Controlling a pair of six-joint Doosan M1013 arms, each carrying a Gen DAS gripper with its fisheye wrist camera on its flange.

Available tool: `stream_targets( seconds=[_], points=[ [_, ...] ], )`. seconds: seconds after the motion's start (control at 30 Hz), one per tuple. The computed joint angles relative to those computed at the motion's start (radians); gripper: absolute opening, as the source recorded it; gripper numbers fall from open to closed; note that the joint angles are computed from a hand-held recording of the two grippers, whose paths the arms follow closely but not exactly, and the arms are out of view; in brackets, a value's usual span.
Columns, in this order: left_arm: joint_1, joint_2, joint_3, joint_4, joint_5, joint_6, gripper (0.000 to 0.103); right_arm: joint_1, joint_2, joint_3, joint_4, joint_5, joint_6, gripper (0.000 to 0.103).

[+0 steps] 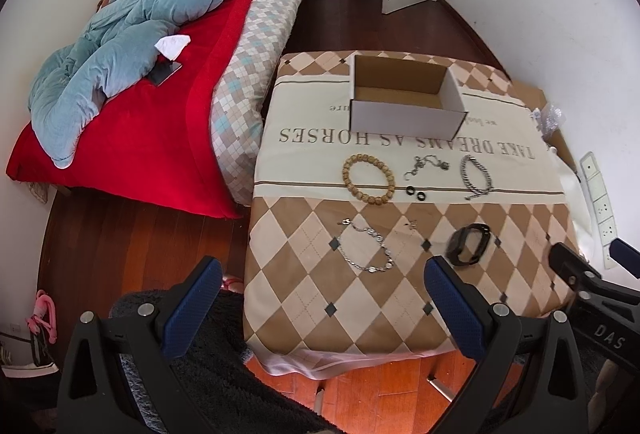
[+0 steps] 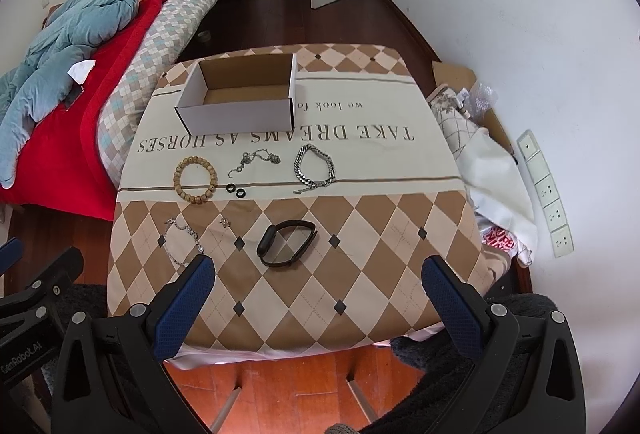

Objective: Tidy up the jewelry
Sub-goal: 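Grasp the silver charm bracelet with the left gripper while the right gripper approaches the black watch band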

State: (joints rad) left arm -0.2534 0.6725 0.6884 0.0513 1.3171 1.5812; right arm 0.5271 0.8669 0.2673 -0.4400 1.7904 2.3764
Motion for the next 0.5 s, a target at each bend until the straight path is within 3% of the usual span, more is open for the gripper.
stream_targets(
  seconds=[0.3, 0.5],
  points=[
    [0.006, 0.148, -0.171, 0.050, 0.115, -0.008, 0.103, -0.065, -0.034, 0.150, 0.115, -0.082, 0.076, 0.103],
    [0.003, 0.246, -0.279, 0.013, 0.242, 0.042, 0.102, -0.096, 0.005, 0.143, 0.171, -0.066, 0.068, 0.095]
  ],
)
